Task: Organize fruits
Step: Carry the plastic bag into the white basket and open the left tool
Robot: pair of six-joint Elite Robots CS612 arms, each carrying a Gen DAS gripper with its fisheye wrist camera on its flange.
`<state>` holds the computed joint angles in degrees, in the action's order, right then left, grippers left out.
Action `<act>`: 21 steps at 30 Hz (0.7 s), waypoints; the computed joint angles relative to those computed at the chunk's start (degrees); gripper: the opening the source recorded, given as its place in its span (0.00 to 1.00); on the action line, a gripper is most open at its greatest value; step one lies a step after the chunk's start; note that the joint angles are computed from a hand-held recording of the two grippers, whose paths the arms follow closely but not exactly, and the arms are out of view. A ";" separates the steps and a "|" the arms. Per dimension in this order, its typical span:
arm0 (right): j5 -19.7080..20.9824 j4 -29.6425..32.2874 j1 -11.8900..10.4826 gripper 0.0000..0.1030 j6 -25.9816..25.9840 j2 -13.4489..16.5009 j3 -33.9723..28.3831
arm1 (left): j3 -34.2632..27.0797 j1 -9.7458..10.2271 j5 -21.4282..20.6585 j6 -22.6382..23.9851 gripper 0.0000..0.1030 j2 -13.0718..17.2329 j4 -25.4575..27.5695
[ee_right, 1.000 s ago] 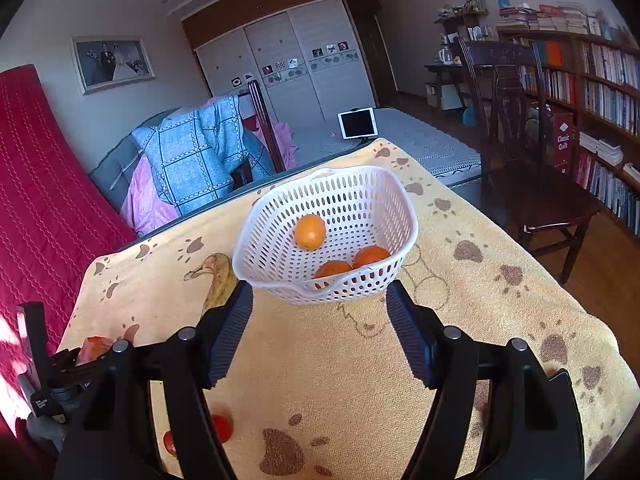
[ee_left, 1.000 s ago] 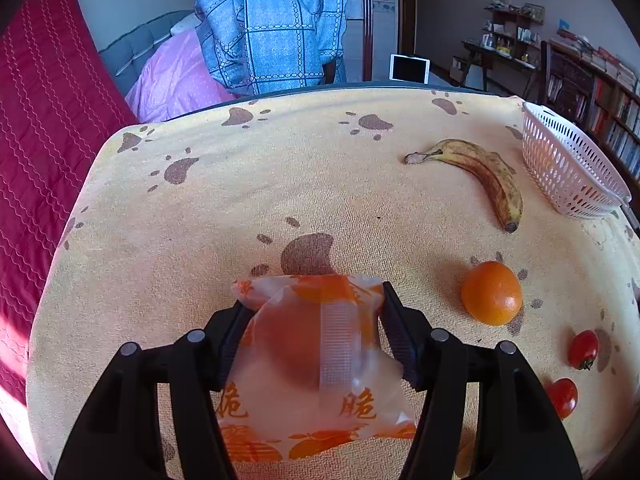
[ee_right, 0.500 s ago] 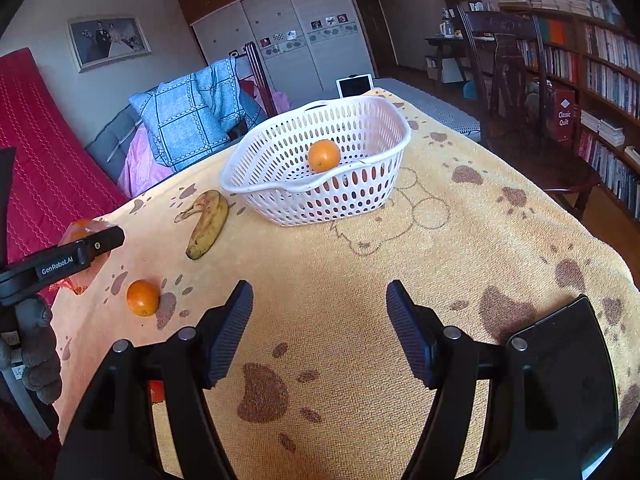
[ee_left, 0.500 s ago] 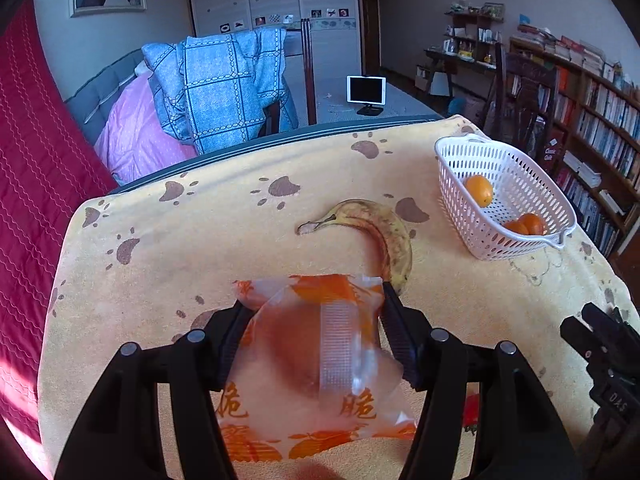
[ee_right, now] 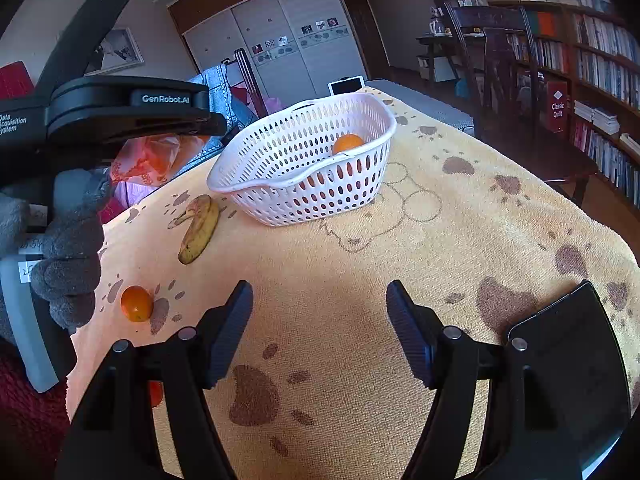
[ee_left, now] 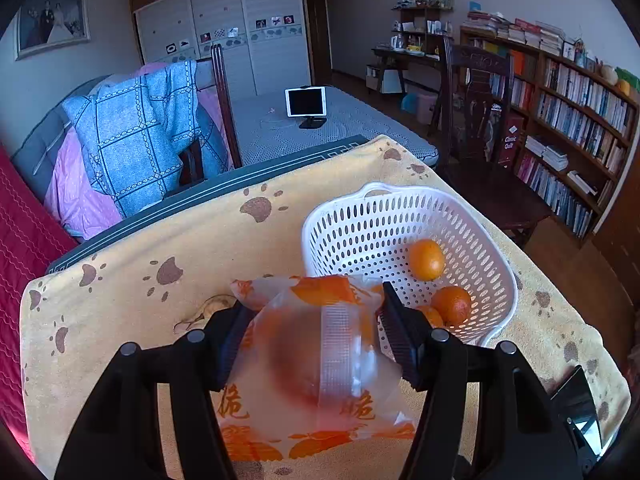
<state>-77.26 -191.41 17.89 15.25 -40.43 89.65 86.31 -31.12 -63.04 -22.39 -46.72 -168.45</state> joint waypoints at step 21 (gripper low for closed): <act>1.06 0.01 -0.36 0.69 0.05 0.32 -0.25 | -2.13 0.81 0.84 0.04 0.80 0.76 -1.13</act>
